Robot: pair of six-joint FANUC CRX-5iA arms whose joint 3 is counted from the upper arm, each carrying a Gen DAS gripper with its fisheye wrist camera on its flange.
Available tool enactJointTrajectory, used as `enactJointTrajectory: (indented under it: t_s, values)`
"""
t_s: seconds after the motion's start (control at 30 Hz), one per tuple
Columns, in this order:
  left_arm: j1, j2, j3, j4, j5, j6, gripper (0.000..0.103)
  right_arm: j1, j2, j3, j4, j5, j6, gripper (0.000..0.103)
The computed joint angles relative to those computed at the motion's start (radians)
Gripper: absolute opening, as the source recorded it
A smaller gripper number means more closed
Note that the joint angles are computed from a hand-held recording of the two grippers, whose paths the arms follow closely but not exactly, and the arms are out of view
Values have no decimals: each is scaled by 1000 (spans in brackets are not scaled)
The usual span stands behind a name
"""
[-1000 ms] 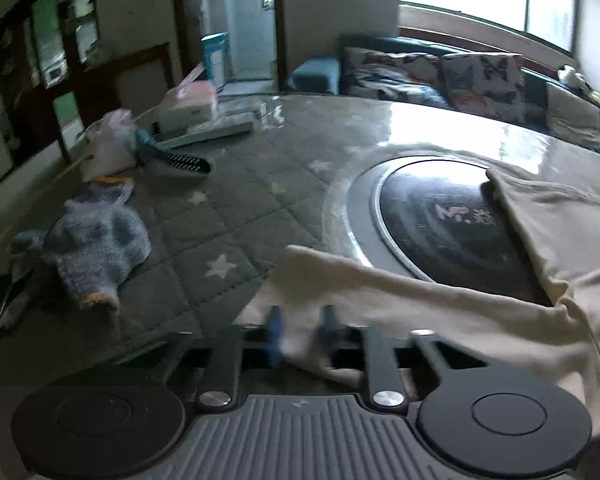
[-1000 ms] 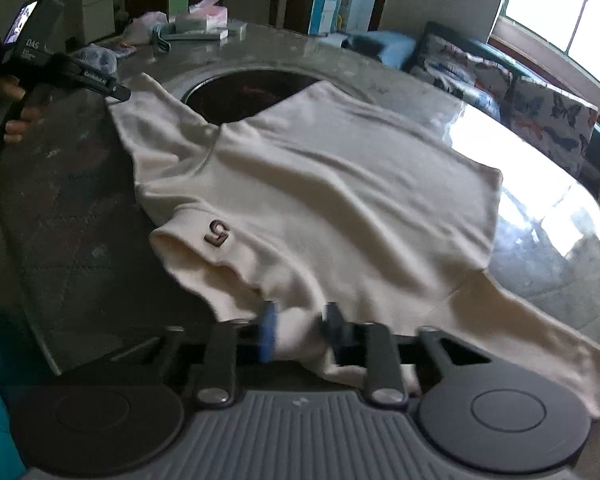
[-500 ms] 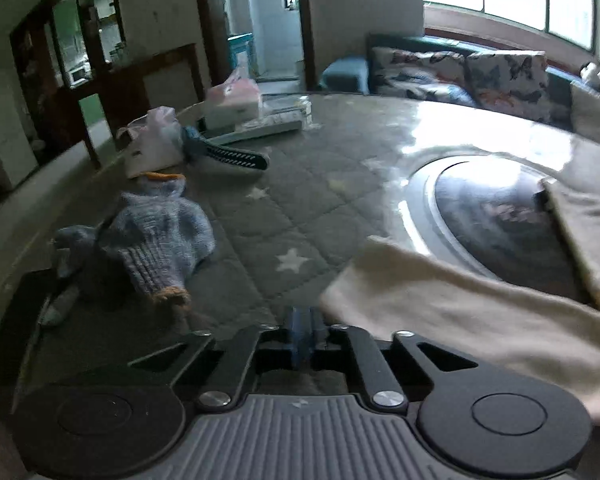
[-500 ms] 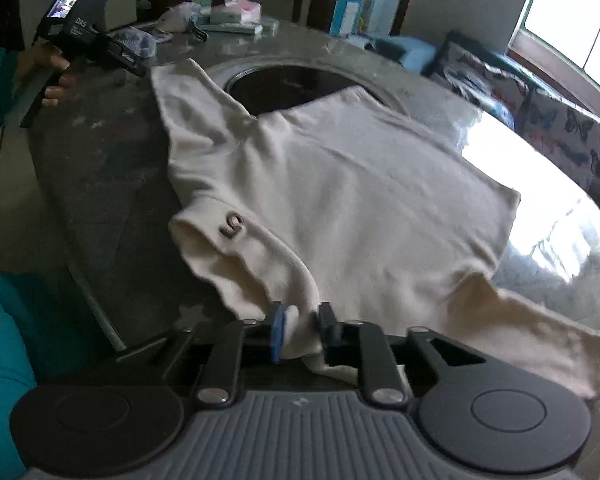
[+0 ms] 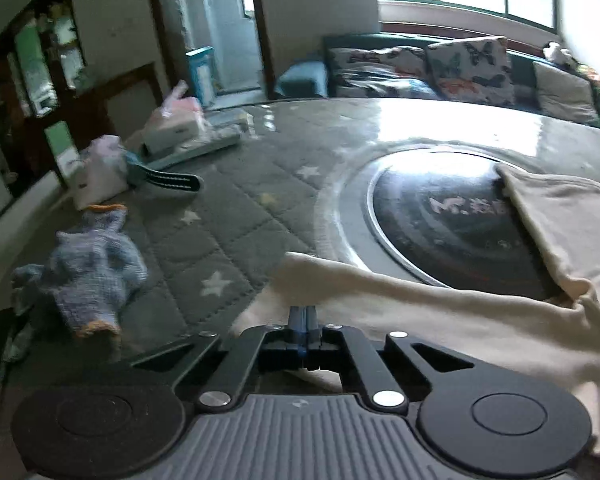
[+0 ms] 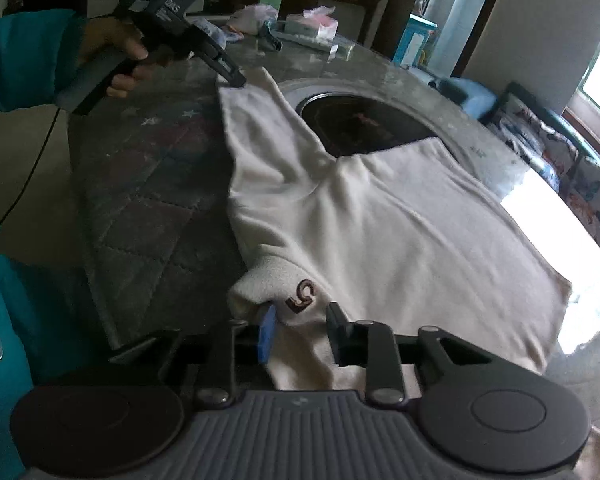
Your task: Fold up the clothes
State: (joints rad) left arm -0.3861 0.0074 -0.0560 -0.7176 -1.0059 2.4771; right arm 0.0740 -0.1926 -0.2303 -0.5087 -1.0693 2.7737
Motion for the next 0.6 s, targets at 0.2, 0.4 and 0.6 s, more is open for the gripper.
enactJointTrajectory:
  t_s: [0.2,0.4,0.6]
  values:
    - [-38,-36,-3,-109,-82,101,0,-55,2,37,-73,-90,37,6]
    - [30,-56,-37,21,-1,55,10,-36,5,21,-42,-96,32,6]
    - [21,-5,5,8,-16,61,48,-80,4,56,-86,-122,36,11]
